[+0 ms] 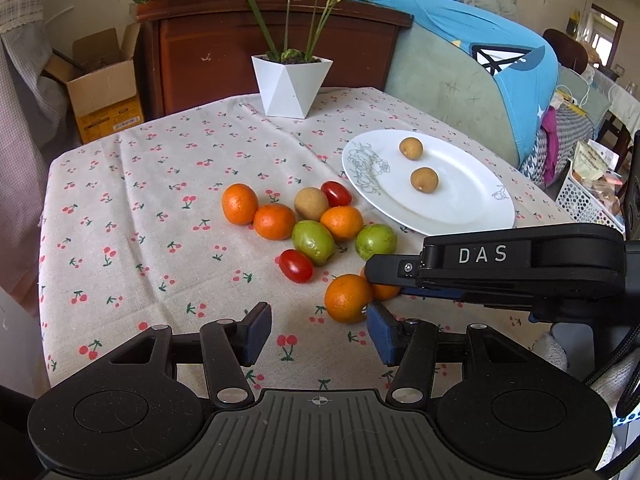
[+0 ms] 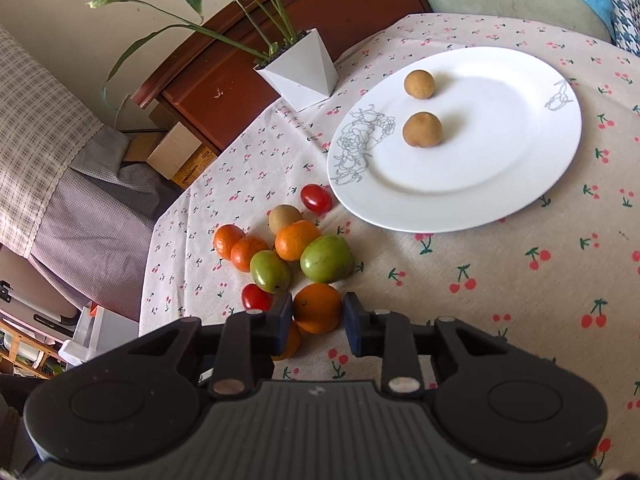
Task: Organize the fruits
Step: 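Return to the pile and grasp a tangerine with each gripper, then carry both tangerines onto the white plate and open both grippers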
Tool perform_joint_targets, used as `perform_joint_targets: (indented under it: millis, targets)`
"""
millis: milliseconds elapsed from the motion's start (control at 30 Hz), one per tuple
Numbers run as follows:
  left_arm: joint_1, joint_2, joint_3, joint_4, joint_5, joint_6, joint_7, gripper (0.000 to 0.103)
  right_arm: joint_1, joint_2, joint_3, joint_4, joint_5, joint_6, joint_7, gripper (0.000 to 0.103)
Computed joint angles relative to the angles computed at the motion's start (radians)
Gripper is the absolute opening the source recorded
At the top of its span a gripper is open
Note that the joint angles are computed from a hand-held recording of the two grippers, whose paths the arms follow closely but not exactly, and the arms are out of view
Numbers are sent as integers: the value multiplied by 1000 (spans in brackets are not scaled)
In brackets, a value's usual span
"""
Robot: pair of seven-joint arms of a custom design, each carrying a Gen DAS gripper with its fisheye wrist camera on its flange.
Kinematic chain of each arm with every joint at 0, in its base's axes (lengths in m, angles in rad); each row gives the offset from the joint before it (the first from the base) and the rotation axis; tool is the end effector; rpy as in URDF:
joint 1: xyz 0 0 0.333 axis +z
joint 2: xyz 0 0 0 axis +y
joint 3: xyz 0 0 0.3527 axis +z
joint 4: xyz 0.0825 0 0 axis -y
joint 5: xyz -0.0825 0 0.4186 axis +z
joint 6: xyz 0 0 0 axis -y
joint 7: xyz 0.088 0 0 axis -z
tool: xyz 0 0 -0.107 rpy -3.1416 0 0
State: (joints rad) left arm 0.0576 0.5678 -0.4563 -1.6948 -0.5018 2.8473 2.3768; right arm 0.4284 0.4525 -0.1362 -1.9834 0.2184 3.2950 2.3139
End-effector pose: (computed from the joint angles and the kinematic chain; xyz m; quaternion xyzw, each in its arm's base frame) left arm 0.7305 -0.2177 0.3660 -0.4238 0.8257 -0.3578 0.1031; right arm 0.6733 0.1900 0.3480 -0.4071 0.8118 -0.1050 0.4052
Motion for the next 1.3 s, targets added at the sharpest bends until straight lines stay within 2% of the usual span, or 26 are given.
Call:
perform_joint_targets:
  millis: [100, 267, 500, 533, 800, 1000, 1100, 1233, 1300]
  targets:
    - [3, 4, -12, -5, -1, 14, 18, 51, 96, -5, -104, -13, 23, -8, 15, 27]
    - [3, 20, -29, 3, -2, 31, 27, 50, 214, -17, -235, -44, 56, -20, 50, 27]
    - [-33, 37, -3, 12, 54, 62, -18, 49, 188, -21, -213, -46, 32, -39, 78, 28]
    - [-36, 40, 0, 13, 66, 65, -24, 44, 187, -21, -213, -46, 26, -39, 83, 29]
    - [-5, 57, -41, 9, 108, 90, -26, 37, 156, -23, -185, -43, -17, -48, 108, 30]
    - [7, 60, -53, 7, 119, 93, -30, 35, 166, -22, -199, -42, -39, -54, 119, 30]
    - [15, 62, -60, 10, 118, 91, -36, 27, 194, -19, -231, -39, -55, -65, 125, 29]
    - [19, 64, -61, 20, 105, 72, -52, 27, 198, -20, -237, -40, -73, -66, 138, 28]
    - [15, 62, -56, 20, 103, 74, -58, 27, 220, -21, -261, -44, -76, -61, 148, 28]
